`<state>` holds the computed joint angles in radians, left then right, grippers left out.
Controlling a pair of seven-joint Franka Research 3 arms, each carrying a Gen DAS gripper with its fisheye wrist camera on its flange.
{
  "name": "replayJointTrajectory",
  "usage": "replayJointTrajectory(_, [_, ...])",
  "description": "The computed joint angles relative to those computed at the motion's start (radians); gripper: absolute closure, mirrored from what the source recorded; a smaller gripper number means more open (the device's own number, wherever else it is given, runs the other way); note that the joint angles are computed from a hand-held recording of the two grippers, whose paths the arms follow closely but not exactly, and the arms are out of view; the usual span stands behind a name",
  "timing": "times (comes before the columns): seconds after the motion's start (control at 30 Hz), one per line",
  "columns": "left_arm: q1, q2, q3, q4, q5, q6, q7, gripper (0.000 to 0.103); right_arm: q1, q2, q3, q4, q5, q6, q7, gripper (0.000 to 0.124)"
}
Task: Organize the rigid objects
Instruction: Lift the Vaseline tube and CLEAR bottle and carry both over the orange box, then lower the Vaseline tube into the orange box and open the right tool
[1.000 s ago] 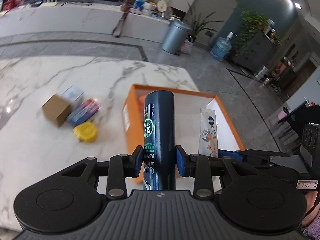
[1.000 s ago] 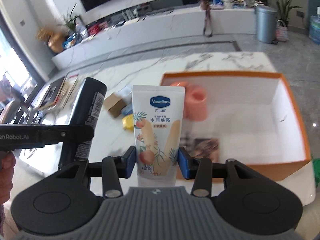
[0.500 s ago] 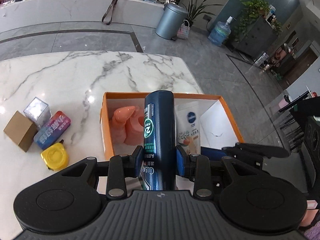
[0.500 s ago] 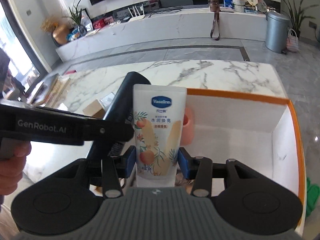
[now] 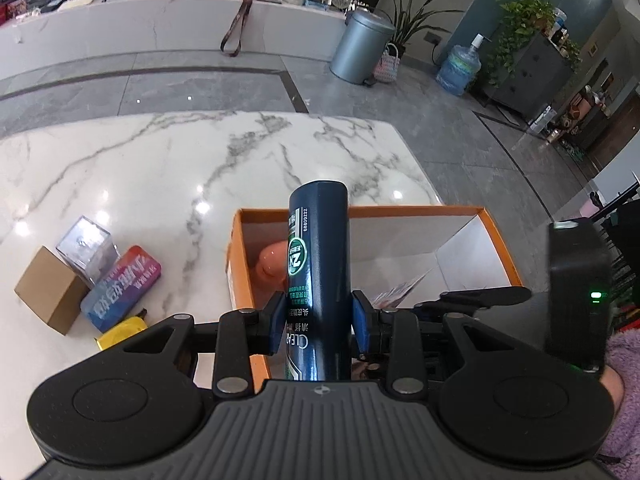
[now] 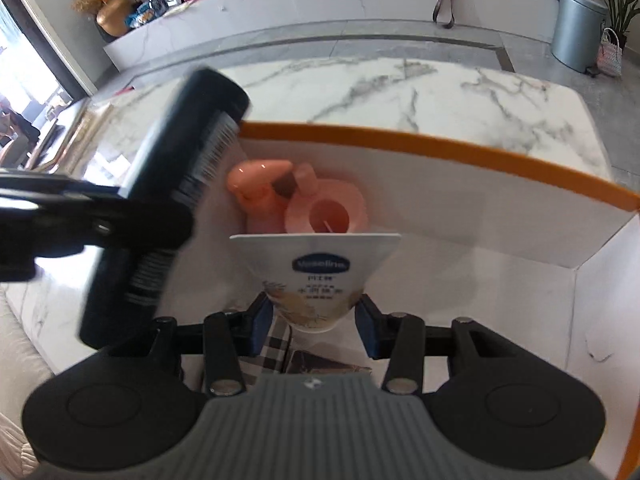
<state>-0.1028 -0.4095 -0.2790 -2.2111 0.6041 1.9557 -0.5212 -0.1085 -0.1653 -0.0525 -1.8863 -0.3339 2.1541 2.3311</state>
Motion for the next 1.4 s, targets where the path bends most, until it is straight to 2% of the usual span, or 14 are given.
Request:
replayJointTrajectory(0.13, [0.002,-0.011,0.000,-0.011,0.006,0.000,-0.006,0.065,0.000,0.025,-0.009,0.012,0.020,0.001,-0.017,0.077])
replayJointTrajectory(0.27, [0.006,-0.018,-0.004,-0.024,0.019,0.002,-0.022,0.065,0.003,0.067,-0.017,0.055,0.024,-0.046,-0.032,0.077])
replayJointTrajectory(0.5, [0.007,-0.023,-0.003,-0.037,0.028,0.013,-0.020,0.065,0.016,0.092,-0.028,0.074,0.023,-0.072,-0.050,0.077])
replayJointTrajectory(0.57, [0.008,-0.021,-0.004,-0.036,0.031,0.011,-0.015,0.064,0.020,0.083,-0.026,0.073,0.010,-0.076,-0.038,0.073])
replayJointTrajectory(0.6, [0.008,-0.022,-0.005,-0.036,0.031,0.010,-0.020,0.064,0.021,0.073,-0.024,0.069,0.008,-0.076,-0.030,0.068])
replayJointTrajectory(0.73, [0.011,-0.025,-0.017,-0.041,0.050,0.014,-0.061,0.065,0.025,0.022,-0.001,0.049,-0.045,-0.102,0.031,0.066])
replayJointTrajectory(0.93, [0.001,0.002,-0.020,-0.013,0.019,-0.006,-0.097,0.064,0.034,-0.080,0.043,-0.014,-0.061,-0.074,0.118,0.067])
replayJointTrajectory(1.1, [-0.011,0.051,-0.024,0.042,-0.012,-0.064,-0.148,0.065,0.063,-0.086,0.086,-0.016,-0.037,-0.043,0.133,0.069])
replayJointTrajectory(1.17, [-0.019,0.057,-0.014,0.046,-0.029,-0.062,-0.166,0.065,0.072,-0.076,0.101,-0.007,-0.060,-0.047,0.147,0.068])
replayJointTrajectory(1.4, [-0.037,0.092,-0.012,0.082,-0.043,-0.099,-0.193,0.066,0.094,-0.085,0.102,-0.028,-0.041,-0.032,0.150,0.068])
